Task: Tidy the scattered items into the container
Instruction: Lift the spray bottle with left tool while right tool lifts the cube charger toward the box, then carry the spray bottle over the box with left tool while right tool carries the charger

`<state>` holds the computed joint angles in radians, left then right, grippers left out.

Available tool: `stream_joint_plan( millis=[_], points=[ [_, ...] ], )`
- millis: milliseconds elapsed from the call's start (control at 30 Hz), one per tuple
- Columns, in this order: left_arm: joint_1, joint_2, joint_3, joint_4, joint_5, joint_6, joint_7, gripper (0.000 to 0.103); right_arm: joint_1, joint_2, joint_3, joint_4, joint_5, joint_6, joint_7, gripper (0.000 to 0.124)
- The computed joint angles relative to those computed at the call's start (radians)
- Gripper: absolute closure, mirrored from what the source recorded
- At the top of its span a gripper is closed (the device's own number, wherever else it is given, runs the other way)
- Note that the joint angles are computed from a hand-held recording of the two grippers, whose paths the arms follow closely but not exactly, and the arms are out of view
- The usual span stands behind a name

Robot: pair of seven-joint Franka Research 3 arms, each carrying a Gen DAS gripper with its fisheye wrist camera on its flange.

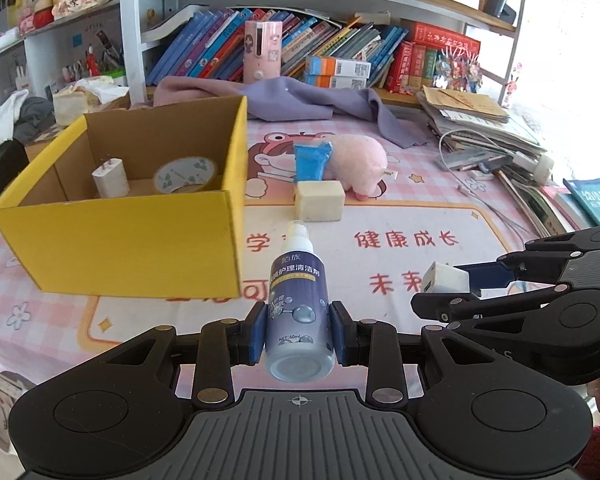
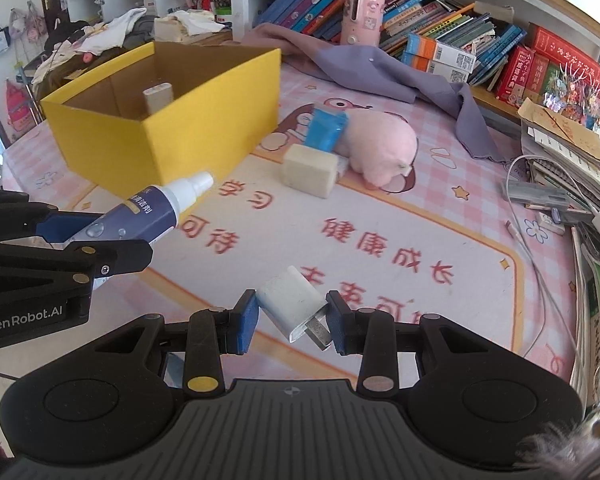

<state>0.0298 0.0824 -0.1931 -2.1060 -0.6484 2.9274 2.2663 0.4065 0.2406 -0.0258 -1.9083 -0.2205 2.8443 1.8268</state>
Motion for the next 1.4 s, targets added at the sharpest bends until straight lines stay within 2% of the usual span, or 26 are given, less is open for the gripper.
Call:
stream_joint_plan(
  millis=[100,267,633,967,1400],
  points=[
    [0.016,-0.027,0.002,-0.02,-0.087,-0.02,0.104,0.072,0.042,-0.009,-0.017,-0.007,-0.06,-0.009,0.081,0.089],
    [0.011,-0.068,0.047,-0.053,-0.191,-0.055,0.236,0.072,0.085,-0.019,-0.018,-0.014,-0.154,-0.023,0.203,0.089],
    [0.008,-0.145,0.153,-0.126,-0.292,-0.118,0.411,0.072,0.154,0.0,0.008,0.016,-0.299,-0.054,0.411,0.089],
    [0.028,-0.169,0.204,-0.14,-0.365,-0.134,0.49,0.072,0.195,0.047,0.025,0.098,-0.323,-0.09,0.424,0.089],
    [0.068,-0.146,0.21,-0.1,-0.418,-0.133,0.529,0.072,0.222,0.105,0.028,0.179,-0.255,-0.098,0.326,0.089]
  ],
)
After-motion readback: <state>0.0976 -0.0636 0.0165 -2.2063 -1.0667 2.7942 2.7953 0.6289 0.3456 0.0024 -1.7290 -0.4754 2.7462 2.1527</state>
